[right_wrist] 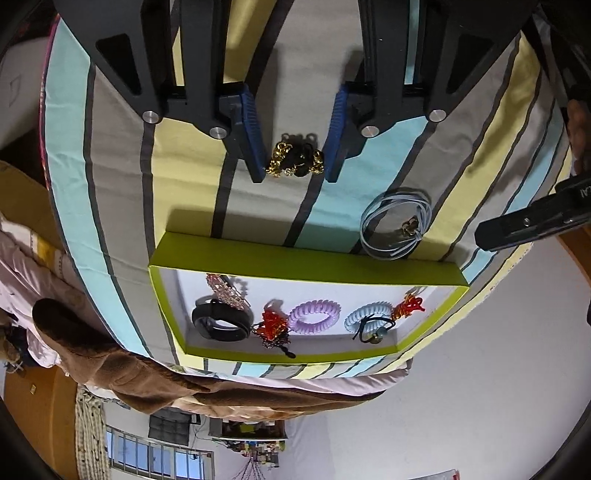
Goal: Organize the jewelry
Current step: 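Move both grippers back to the pile and grasp the gold chain charm with the right, then grasp the grey cable hair tie with the left gripper while the right holds the gold charm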
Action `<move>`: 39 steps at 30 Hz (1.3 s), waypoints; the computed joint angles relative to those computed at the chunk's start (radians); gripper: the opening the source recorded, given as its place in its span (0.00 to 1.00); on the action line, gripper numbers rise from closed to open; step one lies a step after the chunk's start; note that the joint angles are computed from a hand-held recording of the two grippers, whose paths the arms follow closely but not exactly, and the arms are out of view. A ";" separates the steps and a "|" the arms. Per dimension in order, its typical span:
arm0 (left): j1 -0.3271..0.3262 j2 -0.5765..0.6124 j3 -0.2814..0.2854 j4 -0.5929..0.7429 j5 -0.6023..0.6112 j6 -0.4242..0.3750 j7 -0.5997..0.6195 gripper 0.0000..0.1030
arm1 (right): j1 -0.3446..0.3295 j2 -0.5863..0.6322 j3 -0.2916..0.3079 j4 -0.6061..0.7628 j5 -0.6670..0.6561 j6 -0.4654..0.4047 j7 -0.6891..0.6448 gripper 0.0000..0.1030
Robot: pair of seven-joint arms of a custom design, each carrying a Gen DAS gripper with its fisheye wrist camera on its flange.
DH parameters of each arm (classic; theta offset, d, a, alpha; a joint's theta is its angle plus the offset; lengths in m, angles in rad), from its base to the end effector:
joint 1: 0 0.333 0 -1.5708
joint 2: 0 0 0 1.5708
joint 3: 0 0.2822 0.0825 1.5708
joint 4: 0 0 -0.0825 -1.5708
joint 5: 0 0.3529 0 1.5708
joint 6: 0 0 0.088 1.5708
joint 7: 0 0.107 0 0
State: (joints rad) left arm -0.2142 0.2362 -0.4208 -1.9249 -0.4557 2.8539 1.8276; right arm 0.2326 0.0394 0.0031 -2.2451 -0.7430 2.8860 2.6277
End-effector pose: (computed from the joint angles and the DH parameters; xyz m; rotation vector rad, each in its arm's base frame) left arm 0.5198 -0.3328 0.4390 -1.5051 2.4081 -1.1467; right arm 0.5134 0.1637 0.3931 -1.6708 1.9509 -0.6220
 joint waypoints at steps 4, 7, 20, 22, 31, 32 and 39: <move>-0.008 0.007 0.005 0.008 0.021 -0.009 -0.014 0.41 | -0.001 -0.008 0.002 -0.008 -0.005 0.000 0.007 0.26; -0.011 0.015 0.005 0.018 0.033 -0.019 -0.020 0.41 | -0.004 -0.019 0.005 -0.018 -0.022 0.001 0.026 0.25; -0.069 0.060 0.040 0.059 0.214 -0.025 -0.126 0.41 | -0.073 -0.094 0.044 -0.098 -0.116 0.047 0.161 0.22; -0.077 0.074 0.046 0.080 0.258 -0.040 -0.157 0.41 | -0.085 -0.105 0.052 -0.108 -0.123 0.049 0.169 0.22; -0.125 0.132 0.089 0.161 0.468 -0.092 -0.293 0.41 | -0.126 -0.136 0.086 -0.129 -0.161 0.041 0.197 0.22; -0.129 0.140 0.092 0.173 0.484 -0.103 -0.302 0.41 | -0.128 -0.137 0.088 -0.128 -0.163 0.041 0.196 0.22; -0.150 0.146 0.109 0.178 0.580 -0.100 -0.358 0.41 | -0.138 -0.135 0.091 -0.131 -0.159 0.064 0.189 0.22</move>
